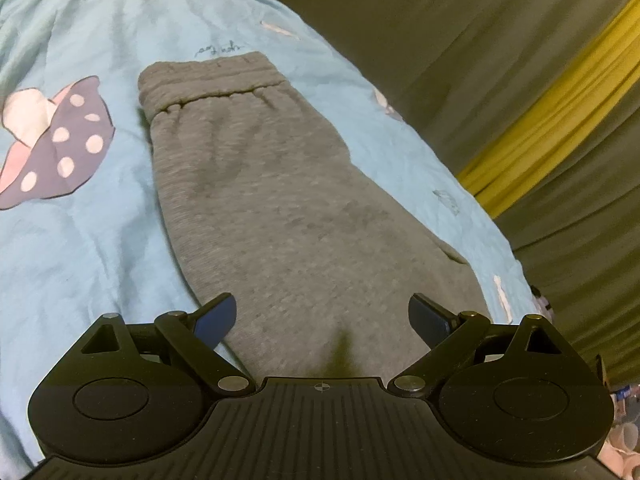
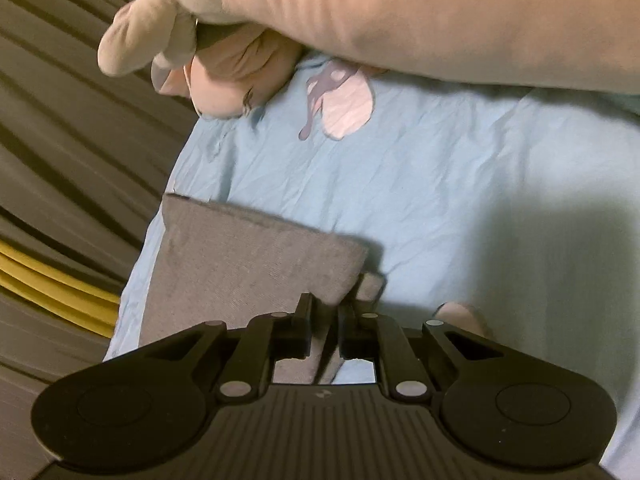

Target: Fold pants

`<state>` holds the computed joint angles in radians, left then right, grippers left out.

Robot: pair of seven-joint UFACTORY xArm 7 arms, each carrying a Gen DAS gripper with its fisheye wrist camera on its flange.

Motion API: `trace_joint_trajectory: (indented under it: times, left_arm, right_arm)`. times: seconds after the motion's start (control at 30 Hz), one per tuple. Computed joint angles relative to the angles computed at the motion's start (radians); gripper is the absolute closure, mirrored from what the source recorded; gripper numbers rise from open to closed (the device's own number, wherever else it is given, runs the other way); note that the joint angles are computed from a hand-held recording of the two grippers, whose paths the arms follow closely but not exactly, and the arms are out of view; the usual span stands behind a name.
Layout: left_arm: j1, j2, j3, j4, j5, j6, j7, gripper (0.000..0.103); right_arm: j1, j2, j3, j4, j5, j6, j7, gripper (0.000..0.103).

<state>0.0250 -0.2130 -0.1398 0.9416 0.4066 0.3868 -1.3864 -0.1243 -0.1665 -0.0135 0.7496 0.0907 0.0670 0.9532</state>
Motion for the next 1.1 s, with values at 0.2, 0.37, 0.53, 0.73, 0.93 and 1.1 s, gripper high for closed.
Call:
trace_joint_trajectory:
  times: [0.2, 0.37, 0.53, 0.73, 0.93, 1.1]
  left_arm:
    - [-0.006, 0.011, 0.003, 0.013, -0.004, 0.019, 0.002, 0.006]
    - [-0.012, 0.014, 0.012, 0.007, -0.016, 0.001, 0.015, 0.006]
    - [-0.014, 0.015, 0.017, 0.0, -0.035, -0.011, 0.02, 0.006]
    - [-0.006, 0.009, 0.012, -0.011, -0.042, -0.029, 0.014, 0.006]
    - [-0.018, 0.032, 0.011, 0.026, -0.041, 0.023, 0.042, 0.006]
    - [-0.032, 0.055, 0.024, 0.041, -0.05, 0.025, 0.057, 0.006]
  right_arm:
    - [-0.067, -0.082, 0.024, -0.076, -0.028, 0.014, 0.025, 0.061]
    - [0.174, -0.142, -0.202, -0.161, 0.157, -0.134, -0.127, 0.039]
    - [0.497, -0.164, -0.488, -0.165, 0.22, -0.222, -0.218, 0.04]
    - [0.692, -0.158, -0.646, -0.119, 0.323, -0.155, -0.314, 0.04]
    - [0.763, -0.14, -0.697, -0.096, 0.388, -0.175, -0.388, 0.065]
    - [0.949, -0.161, -0.867, -0.08, 0.444, -0.178, -0.438, 0.086]
